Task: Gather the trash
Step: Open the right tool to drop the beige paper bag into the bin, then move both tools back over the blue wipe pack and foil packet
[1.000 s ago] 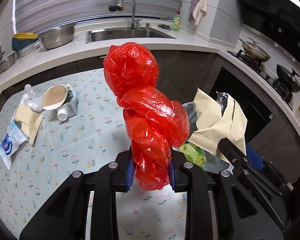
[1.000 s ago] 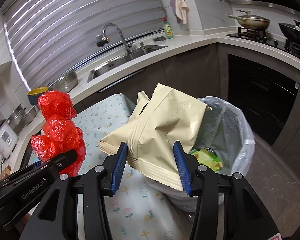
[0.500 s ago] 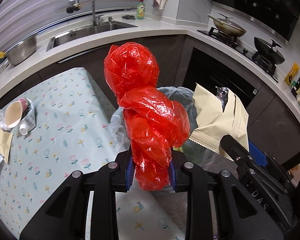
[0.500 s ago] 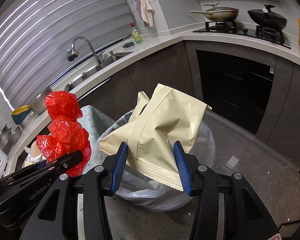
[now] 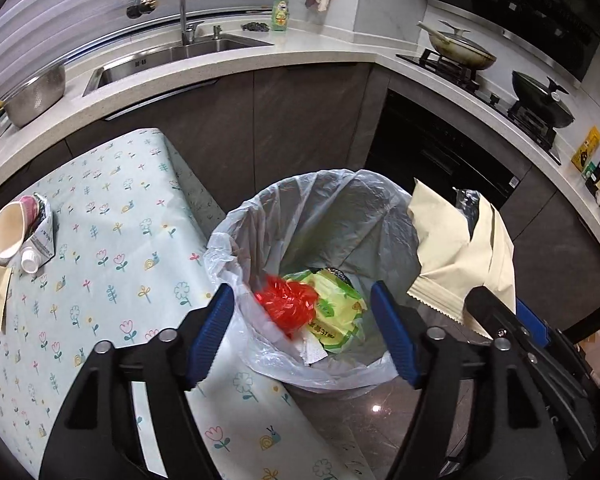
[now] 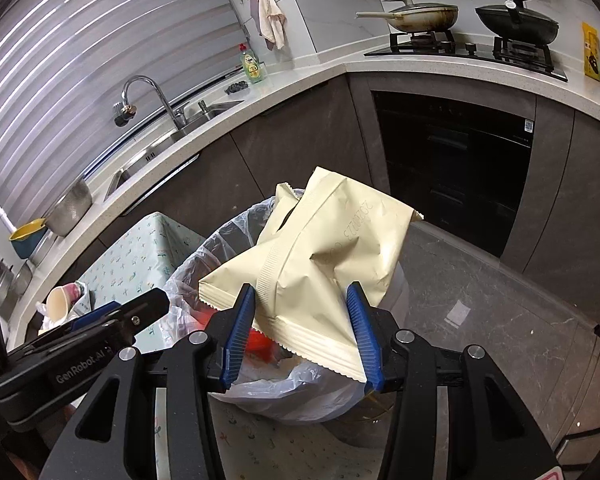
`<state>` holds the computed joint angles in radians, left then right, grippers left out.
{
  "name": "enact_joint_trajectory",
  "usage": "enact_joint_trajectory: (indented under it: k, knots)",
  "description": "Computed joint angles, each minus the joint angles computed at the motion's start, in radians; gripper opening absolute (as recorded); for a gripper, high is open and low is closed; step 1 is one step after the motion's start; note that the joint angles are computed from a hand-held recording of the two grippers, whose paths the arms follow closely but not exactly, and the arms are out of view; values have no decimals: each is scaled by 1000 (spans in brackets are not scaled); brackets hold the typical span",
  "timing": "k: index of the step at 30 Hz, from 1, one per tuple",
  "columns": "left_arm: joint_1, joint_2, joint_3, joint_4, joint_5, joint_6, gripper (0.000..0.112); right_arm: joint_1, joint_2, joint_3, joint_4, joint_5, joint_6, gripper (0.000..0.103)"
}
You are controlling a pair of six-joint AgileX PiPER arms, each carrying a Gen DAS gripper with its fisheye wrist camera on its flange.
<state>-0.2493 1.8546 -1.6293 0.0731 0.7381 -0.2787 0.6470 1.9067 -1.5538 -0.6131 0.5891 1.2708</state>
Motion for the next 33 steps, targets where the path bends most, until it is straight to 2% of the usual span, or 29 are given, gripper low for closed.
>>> enact_joint_trajectory:
  k: [8,17,23,33]
  knots:
    - [51,-37,42,-2,-12,-42,70,6,47,-71,53,7,-73,46]
    - [90,-80,89,26,-33,-79,71,21,165,-261,138,70,-198,48]
    - [115,-101,119,38,-44,-90,72,44,199,-335,145,105,-218,58]
    - [172,-145,175,13,-63,-81,72,86,231,-417,166,153,-259,59]
